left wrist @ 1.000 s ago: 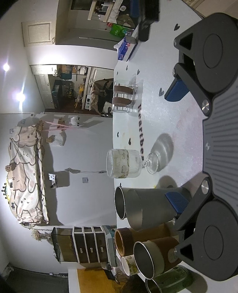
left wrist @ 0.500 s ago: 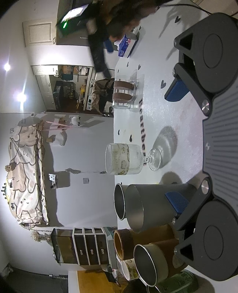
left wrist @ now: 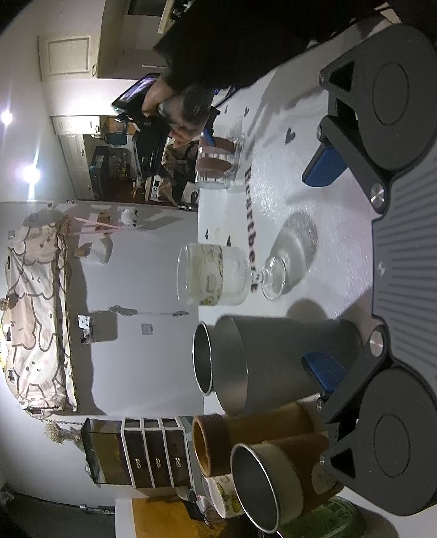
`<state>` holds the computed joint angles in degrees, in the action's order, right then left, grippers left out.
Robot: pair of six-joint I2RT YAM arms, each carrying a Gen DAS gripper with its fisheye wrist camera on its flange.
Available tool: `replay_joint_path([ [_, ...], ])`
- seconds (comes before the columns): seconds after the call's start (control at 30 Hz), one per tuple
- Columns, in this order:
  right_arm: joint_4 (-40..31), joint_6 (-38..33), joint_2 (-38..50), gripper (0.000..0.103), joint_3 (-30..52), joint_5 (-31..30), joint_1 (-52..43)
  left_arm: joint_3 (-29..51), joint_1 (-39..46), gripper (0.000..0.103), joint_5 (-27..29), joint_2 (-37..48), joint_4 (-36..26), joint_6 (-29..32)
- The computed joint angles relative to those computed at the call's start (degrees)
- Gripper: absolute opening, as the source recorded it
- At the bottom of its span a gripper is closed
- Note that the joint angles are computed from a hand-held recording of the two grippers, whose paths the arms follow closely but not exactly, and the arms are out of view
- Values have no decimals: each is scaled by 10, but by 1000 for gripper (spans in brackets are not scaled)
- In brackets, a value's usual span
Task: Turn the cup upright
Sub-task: 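Move the right tool toward the sideways glass mug and roll it, then close the right gripper around the glass mug body and lift it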
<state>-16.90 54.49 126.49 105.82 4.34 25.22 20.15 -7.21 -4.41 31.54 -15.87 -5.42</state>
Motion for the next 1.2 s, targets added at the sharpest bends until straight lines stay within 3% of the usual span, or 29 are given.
replay_joint_path([
  [0.2,-40,203,78,97,101,82,3,-1,66,103,43,10,0,20],
  [0.33,-96,303,131,91,181,115,10,2,104,103,71,29,10,29],
  [0.63,-227,381,242,87,379,146,11,4,135,103,90,52,21,39],
  [0.83,-112,309,173,83,230,102,-1,5,131,103,90,46,15,34],
  [1.07,8,178,51,79,15,-38,-15,1,109,103,77,5,-12,15],
  [1.2,32,97,-17,78,-83,-120,-15,3,84,103,56,-30,-44,3],
])
